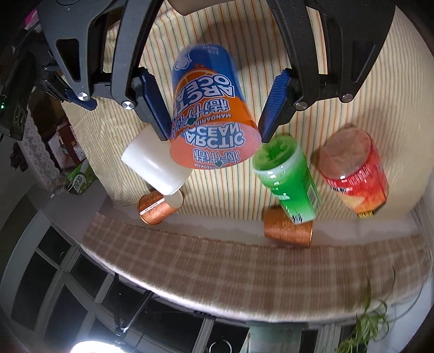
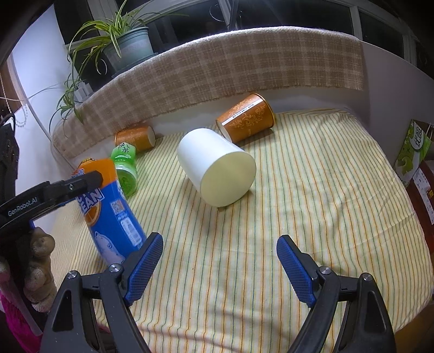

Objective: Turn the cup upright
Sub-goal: 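Rotate the held cup with the left tool until its open rim faces up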

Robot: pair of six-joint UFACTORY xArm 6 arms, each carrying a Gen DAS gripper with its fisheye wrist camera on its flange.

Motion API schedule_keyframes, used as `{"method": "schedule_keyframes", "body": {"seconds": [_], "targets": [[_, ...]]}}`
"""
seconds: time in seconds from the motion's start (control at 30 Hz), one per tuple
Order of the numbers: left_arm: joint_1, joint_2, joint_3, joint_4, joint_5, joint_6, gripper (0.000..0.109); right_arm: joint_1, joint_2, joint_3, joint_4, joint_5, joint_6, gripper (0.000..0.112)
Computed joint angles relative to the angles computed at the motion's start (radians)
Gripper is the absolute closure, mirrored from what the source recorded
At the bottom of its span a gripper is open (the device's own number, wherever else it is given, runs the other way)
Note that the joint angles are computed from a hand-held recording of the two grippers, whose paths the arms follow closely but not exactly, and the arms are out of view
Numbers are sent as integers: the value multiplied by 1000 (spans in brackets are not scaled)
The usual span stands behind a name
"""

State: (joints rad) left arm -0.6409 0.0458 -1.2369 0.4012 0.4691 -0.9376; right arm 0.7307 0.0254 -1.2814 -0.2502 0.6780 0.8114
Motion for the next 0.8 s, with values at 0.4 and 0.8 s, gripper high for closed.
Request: {"method": "schedule_keyframes", "body": {"seconds": [0.4, 0.8], "targets": [[-31, 2, -26, 153, 45, -87, 41, -3, -21, 20, -7, -7, 15, 25], [-53, 24, -52, 175, 69, -75, 41, -5, -29, 29, -6, -9, 13, 25]]}}
